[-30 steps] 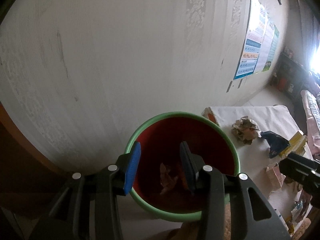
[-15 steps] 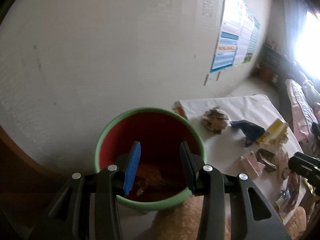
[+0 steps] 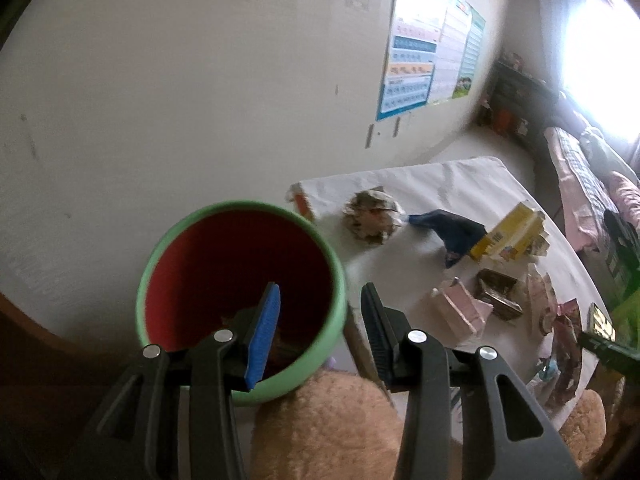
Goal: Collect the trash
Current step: 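Grasp the crumpled paper with the left gripper while the right gripper grasps the pink snack wrapper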
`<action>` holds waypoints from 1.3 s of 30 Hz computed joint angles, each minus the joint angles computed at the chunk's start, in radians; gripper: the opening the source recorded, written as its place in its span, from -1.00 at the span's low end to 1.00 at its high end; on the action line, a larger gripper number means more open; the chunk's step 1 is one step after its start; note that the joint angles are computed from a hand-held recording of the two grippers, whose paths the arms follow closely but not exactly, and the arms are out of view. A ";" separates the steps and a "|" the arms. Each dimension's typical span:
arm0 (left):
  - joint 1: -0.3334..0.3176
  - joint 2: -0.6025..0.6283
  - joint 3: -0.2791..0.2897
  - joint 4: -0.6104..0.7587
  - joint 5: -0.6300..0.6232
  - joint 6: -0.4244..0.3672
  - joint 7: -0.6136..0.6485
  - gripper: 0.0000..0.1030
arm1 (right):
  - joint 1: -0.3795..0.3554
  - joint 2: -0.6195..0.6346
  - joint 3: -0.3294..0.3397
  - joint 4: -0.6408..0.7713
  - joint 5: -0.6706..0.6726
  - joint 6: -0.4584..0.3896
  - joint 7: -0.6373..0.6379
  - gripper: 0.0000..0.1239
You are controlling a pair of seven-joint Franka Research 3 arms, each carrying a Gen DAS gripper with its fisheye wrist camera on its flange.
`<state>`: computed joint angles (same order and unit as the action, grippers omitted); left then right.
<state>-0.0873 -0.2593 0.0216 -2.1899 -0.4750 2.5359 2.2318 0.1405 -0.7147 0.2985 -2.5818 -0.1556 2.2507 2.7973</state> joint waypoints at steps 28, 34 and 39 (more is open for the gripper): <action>-0.016 0.528 -0.219 0.465 0.558 -0.016 -0.487 0.02 | -0.009 -0.156 0.024 -0.194 0.089 0.246 0.019 -0.40; 0.015 0.548 -0.241 0.484 0.461 -0.084 -0.449 0.12 | -0.011 -0.144 0.023 -0.191 0.104 0.244 0.006 -0.35; 0.016 0.519 -0.247 0.456 0.446 -0.068 -0.392 -0.25 | -0.012 -0.137 0.023 -0.188 0.107 0.242 -0.003 -0.35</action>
